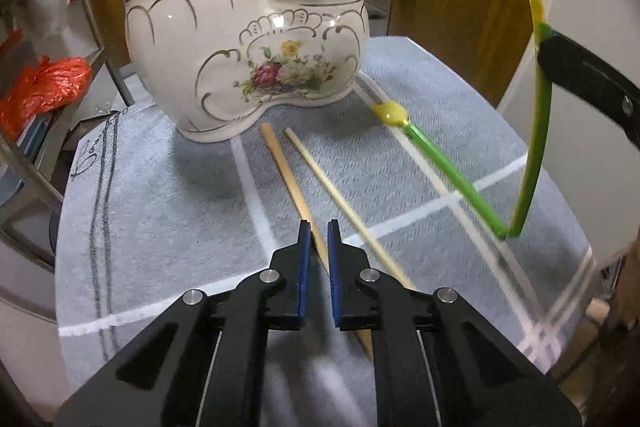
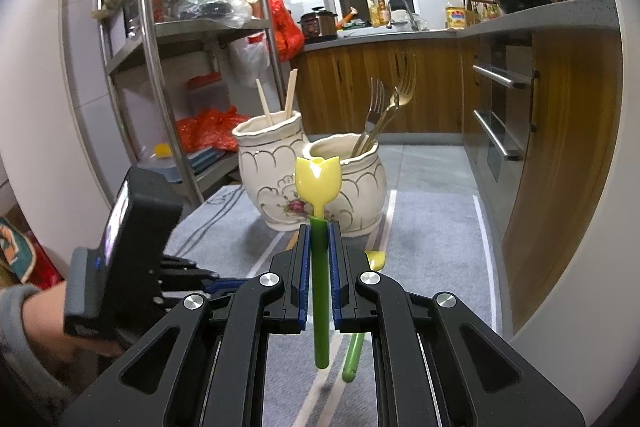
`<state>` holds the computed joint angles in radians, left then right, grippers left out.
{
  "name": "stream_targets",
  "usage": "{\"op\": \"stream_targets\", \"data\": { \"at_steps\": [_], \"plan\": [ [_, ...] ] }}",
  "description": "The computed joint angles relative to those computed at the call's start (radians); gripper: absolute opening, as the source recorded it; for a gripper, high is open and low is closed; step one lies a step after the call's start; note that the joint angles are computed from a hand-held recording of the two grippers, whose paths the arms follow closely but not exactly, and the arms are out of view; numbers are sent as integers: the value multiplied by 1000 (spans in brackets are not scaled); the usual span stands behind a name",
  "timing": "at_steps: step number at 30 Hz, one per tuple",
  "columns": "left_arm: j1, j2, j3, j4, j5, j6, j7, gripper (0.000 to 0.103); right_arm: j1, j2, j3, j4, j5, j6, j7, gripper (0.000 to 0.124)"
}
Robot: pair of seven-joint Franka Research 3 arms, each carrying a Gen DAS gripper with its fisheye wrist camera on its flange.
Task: Organize utensils
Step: 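Grasp a wooden chopstick with the left gripper while the right gripper lifts the tulip utensil, then carry the chopstick and tulip utensil over the holder and lower them toward the pots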
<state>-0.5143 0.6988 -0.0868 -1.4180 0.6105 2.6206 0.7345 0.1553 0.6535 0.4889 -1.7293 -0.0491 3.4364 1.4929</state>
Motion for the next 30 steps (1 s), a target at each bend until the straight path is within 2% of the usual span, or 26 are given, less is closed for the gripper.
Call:
{"op": "stream_targets", "data": {
  "at_steps": [7, 9, 11, 14, 16, 18, 19, 23, 25, 28, 30],
  "plan": [
    [51, -77, -51, -98, -40, -44, 159, 7, 14, -2, -10, 3, 6, -11, -6, 10],
    [46, -88, -40, -120, -32, -28, 139, 8, 25, -2, -18, 7, 14, -13, -11, 10],
    [34, -89, -20, -133, -16, 2, 87, 17, 33, 3, -24, 16, 22, -20, -16, 10],
    [11, -78, 18, -130, 32, 36, -2, 24, 54, 7, -39, 28, 39, -29, -30, 10],
    [7, -70, 27, -124, 54, 54, -38, 24, 64, 8, -48, 32, 50, -32, -41, 10],
    [3, -65, 33, -121, 79, 73, -53, 17, 70, 9, -51, 34, 60, -28, -49, 10],
    [5, -65, 30, -125, 86, 84, -50, 7, 70, 11, -50, 36, 63, -26, -51, 10],
    [17, -73, 22, -143, 101, 110, -32, 6, 80, 15, -57, 37, 72, -2, -57, 10],
    [21, -96, 30, -183, 125, 168, -35, 6, 89, 15, -66, 35, 74, 16, -54, 10],
    [0, -134, 75, -242, 200, 263, -91, 6, 100, 14, -81, 33, 71, 41, -44, 10],
    [-31, -158, 122, -269, 274, 298, -158, 6, 123, 15, -107, 40, 82, 51, -37, 10]
  ]
}}
